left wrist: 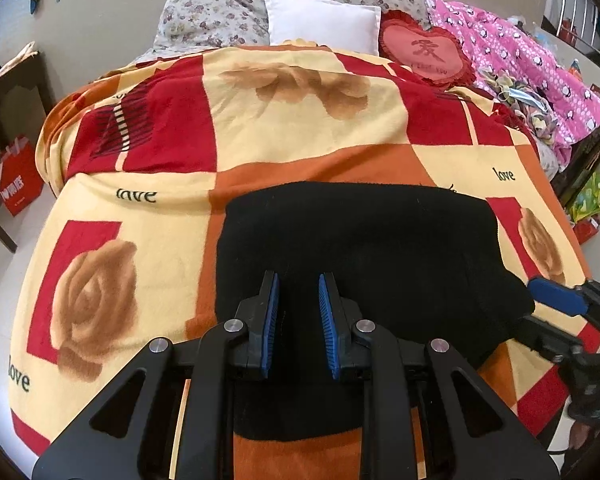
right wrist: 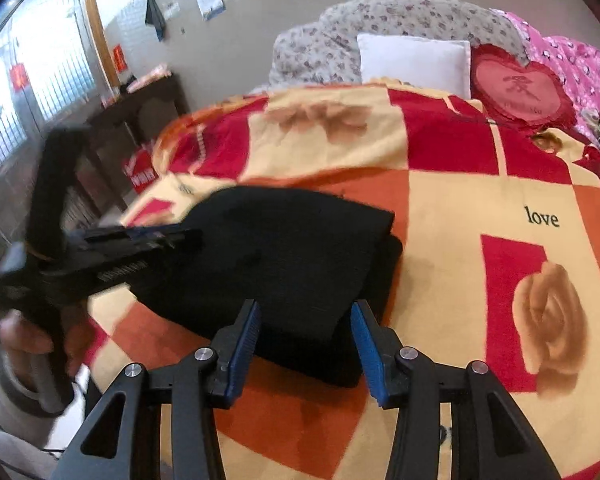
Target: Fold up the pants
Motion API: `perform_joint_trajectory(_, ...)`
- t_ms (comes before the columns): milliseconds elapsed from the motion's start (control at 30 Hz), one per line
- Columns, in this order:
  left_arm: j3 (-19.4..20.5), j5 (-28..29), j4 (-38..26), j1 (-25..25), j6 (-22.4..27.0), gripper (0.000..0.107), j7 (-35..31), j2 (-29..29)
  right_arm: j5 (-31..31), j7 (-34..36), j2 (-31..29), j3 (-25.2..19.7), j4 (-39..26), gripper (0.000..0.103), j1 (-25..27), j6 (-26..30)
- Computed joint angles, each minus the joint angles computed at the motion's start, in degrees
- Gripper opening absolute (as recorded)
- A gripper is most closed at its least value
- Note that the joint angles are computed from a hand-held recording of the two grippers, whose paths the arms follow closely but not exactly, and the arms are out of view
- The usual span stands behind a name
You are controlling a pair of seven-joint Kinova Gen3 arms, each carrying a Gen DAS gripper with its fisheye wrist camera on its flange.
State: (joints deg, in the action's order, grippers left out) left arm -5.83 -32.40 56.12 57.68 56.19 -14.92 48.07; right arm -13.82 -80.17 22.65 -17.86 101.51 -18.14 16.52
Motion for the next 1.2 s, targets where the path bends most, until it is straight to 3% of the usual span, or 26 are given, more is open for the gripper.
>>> perform_joint_trajectory(100,-0.21,-0.36,-0.27,0.37,0.45,0.020,0.19,0.45,-0.80,-0.80,2.45,2.27,-1.59,0.046,-1.59,2.25)
perform_joint_trajectory(267,-0.09,-0.39,0.79,0.24,-0.57,0.022,0.73,-0.05,-9.18,6.35,4.19,-8.89,-1.14,0.050,10.49,1.41)
perform_joint_trajectory(400,0.36,0.21,4.46,-0.58,-4.81,0.032,1.70,-2.07,-14.51,9.27,6.24,-14.67,-0.93,0.054,16.56,-0.76)
perform_joint_trajectory(600,0.59,0.55,6.54,-0.93,-6.21,0.032,1.58,-3.57,-20.16,11.37,10.66,-18.04,-2.86,0.062,20.41,0.64)
perform_joint_trajectory(733,0.43,0.41,6.83,-0.94,-5.63,0.032,2.00,-3.93,-21.37,12.11,10.99,-17.24,-3.52,0.062,20.09,1.60)
perform_joint_trajectory(1000,0.28,0.15,7.94,-1.21,-4.98,0.032,3.37,-4.85,-17.76,9.32,7.74,-8.97,-4.76,0.062,12.33,2.67)
perform_joint_trajectory(1133,-0.15,-0.17,12.60,-1.47,-7.82,0.052,6.97,-7.09,-15.09,5.99,8.49,-4.86,-6.53,0.062,8.72,4.21)
perform_joint_trajectory(1200,-0.39,-0.56,15.44,-1.59,-9.97,0.052,9.43,-8.28,-15.68,6.10,9.54,-6.04,-6.93,0.064,9.93,4.46)
